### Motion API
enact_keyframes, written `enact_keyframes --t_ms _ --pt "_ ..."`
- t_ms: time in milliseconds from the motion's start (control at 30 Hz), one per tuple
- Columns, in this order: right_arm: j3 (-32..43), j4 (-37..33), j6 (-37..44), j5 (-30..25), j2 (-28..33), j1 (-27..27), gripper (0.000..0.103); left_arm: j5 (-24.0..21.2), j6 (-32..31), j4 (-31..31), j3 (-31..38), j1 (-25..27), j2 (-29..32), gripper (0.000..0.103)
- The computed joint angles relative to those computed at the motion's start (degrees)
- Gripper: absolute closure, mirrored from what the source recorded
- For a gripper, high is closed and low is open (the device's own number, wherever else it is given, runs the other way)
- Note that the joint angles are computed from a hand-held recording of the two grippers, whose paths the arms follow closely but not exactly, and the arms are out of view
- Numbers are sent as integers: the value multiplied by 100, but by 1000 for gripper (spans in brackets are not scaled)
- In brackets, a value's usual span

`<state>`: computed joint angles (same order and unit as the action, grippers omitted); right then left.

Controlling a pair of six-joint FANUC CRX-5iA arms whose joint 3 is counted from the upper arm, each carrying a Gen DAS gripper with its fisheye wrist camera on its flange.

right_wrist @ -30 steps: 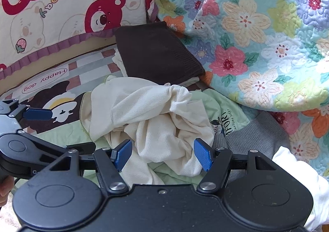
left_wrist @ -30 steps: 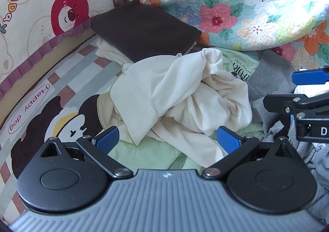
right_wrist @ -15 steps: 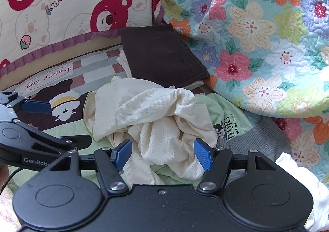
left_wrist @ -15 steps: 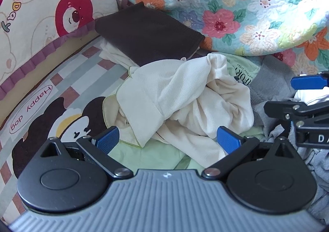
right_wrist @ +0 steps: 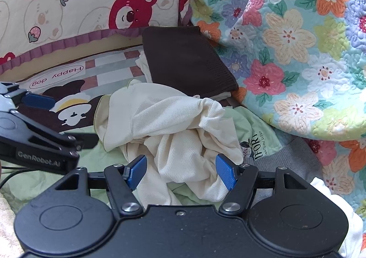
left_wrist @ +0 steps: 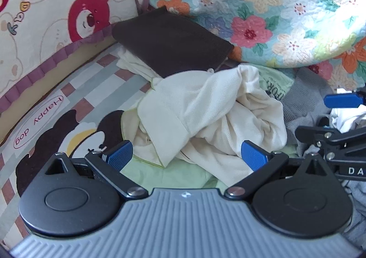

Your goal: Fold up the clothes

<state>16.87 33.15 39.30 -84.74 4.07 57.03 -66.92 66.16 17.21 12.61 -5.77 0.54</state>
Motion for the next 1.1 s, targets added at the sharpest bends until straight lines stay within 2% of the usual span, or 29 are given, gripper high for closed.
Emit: enact_keyframes --t_ms 833,933,1000,1100 --pt "17 -204 180 12 45 -18 32 -57 79 -3 -30 63 35 0" --pt "-336 -158 53 409 -119 -57 29 74 14 48 -151 85 8 0" --pt "-798 -35 -160 895 -305 -114 22 436 -153 190 -451 138 -76 0" --pt "-1187 50 -468 1239 -351 -261 21 1209 -669 514 -1076 240 -219 0"
